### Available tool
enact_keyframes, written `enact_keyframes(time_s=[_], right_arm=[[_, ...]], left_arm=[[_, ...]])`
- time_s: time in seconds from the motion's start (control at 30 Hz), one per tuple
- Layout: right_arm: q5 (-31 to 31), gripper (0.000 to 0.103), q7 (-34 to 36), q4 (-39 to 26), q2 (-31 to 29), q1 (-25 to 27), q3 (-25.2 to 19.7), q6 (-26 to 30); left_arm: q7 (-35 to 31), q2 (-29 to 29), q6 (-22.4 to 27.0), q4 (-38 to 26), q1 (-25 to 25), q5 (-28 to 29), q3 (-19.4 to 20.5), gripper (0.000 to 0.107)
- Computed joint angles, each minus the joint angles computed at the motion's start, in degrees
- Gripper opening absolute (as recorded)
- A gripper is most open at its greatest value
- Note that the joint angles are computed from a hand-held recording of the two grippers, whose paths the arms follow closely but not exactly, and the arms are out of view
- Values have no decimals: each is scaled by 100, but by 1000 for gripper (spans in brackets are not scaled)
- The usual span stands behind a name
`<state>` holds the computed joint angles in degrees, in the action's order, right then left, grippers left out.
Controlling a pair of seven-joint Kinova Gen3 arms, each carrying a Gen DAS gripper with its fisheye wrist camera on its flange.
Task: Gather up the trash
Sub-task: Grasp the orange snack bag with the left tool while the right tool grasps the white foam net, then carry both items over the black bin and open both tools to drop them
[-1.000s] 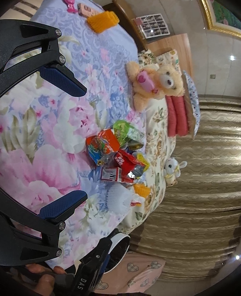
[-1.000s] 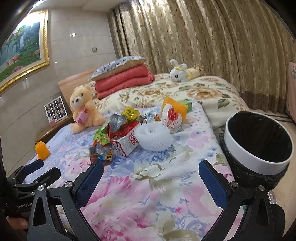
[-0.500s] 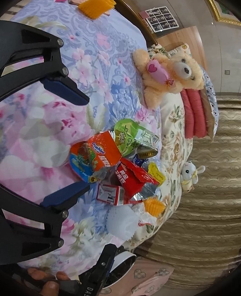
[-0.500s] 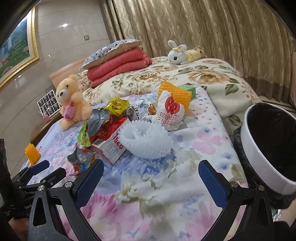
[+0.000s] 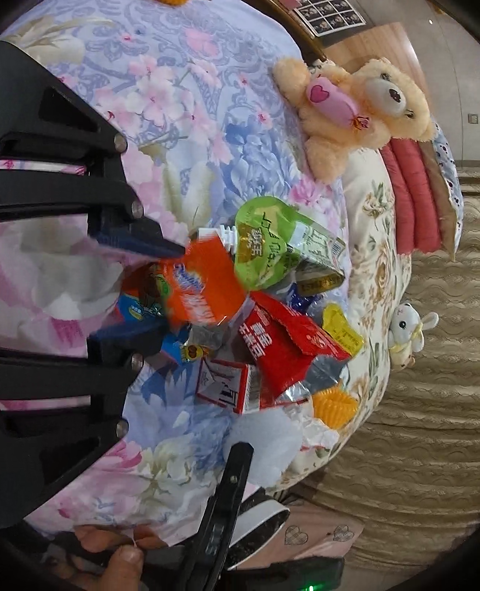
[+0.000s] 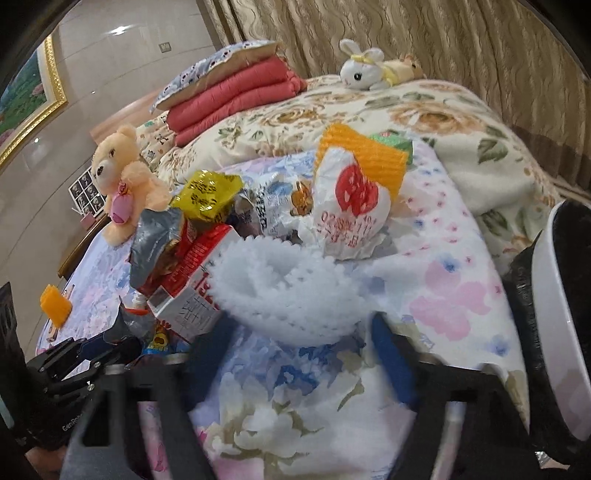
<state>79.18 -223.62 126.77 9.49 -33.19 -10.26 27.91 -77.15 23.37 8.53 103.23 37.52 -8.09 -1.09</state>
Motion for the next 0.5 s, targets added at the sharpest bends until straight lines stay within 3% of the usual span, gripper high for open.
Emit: enact_keyframes(time_s=[0.03, 0.13, 0.3, 0.5], right_arm=[[125, 34, -172, 54, -26, -6, 8, -10], [336, 24, -486, 157, -125, -78, -91, 181], [409, 22, -767, 338, -346, -180, -302, 459], [360, 22, -1231, 710, -667, -313, -525, 757]], left_arm=[[-22, -16, -48, 38, -25, 1, 33, 17], [-151, -102, -120, 164, -250, 90, 294, 12], [-489, -302, -262, 434, -917, 449, 1081, 9], [-850, -486, -401, 636, -1191, 725, 1623, 9]])
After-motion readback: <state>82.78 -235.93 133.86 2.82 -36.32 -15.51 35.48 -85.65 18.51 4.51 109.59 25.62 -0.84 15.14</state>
